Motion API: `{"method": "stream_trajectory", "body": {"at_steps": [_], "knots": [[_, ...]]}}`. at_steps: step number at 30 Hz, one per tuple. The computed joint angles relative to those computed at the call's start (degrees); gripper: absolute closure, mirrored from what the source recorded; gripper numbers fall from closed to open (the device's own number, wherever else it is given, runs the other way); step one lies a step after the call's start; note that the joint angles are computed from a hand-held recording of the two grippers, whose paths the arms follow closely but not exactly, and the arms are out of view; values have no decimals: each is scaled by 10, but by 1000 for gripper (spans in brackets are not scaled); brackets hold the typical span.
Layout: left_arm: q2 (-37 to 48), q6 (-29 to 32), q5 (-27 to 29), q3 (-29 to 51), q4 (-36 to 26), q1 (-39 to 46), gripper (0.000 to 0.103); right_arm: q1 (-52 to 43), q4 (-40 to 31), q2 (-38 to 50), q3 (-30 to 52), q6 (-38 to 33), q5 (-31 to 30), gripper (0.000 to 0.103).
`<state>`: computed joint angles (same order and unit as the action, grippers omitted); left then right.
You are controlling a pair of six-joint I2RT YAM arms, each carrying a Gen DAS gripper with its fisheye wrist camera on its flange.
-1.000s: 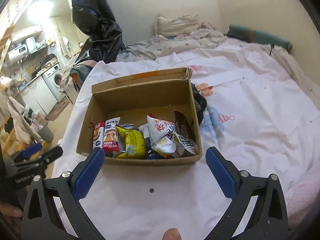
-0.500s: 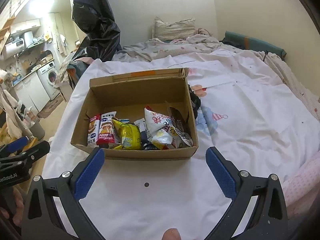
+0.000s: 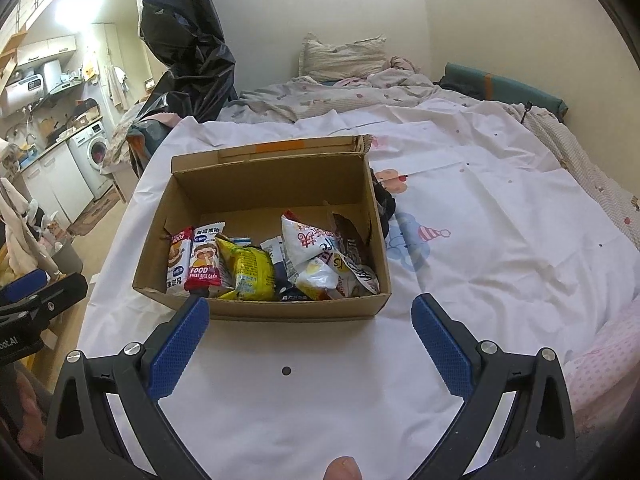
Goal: Organize snacks
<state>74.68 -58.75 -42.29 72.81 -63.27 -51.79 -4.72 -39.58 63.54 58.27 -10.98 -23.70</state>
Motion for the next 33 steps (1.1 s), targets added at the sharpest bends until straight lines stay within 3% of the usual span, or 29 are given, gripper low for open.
{"method": "stream_trajectory", "body": {"at_steps": [33], "knots": [[3, -4, 4, 6, -1, -2, 0, -1, -1, 0, 3, 1, 2, 0]]}}
